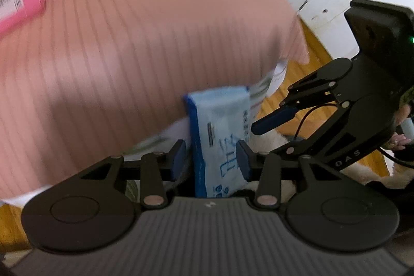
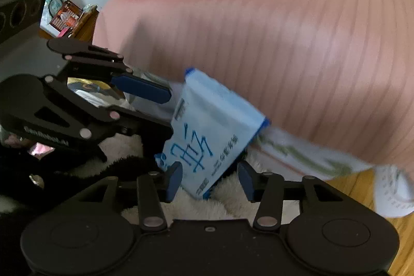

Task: Organize soft objects
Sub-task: 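Lift the wipes pack with the left tool and carry it over the box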

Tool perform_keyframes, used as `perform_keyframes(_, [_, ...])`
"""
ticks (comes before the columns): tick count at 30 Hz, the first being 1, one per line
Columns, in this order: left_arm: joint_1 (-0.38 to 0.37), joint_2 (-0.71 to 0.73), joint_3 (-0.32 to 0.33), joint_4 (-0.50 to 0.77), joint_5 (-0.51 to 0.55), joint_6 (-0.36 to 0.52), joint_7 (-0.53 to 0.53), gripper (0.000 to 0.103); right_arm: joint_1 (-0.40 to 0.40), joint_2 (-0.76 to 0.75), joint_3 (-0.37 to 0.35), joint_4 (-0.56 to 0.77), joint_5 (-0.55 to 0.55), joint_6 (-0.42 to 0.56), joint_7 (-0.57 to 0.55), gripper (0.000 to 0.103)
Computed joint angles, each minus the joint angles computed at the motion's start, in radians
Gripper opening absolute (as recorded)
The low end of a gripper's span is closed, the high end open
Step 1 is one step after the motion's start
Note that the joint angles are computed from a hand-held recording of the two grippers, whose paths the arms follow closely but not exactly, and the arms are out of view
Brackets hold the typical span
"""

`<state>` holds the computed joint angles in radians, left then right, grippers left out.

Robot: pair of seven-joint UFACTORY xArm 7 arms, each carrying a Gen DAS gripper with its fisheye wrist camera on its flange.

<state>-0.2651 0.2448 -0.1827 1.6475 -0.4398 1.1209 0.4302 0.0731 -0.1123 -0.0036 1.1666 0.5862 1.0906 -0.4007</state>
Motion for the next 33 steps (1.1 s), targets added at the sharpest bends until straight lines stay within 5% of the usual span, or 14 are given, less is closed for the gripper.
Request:
perform_keyframes(4, [-0.006,0.031,-0.002,0.002,-0.001,0.030,-0.040,0.034,-0.006,0.039,-0.007,-0.006,0.079,0.026,-0.031,0.055])
perform_keyframes(10, [0.007,0.001,-0.008,-0.018,-0.052,0.027,-0.040,0.031,-0.012,0.030,0.002,-0.021,0.114,0.012,-0.063,0.030])
perform_keyframes(16, [0.007,-0.079,0.004,-0.041,-0.059,0.011,-0.037,0.031,0.007,-0.051,0.005,-0.010,0.079,0.009,-0.038,0.021])
perform_keyframes(33, [0.039,-0.165,0.050,0.064,-0.056,-0.032,-0.029,0.029,0.049,0.025,0.008,0.285,0.029,-0.019,-0.065,0.019])
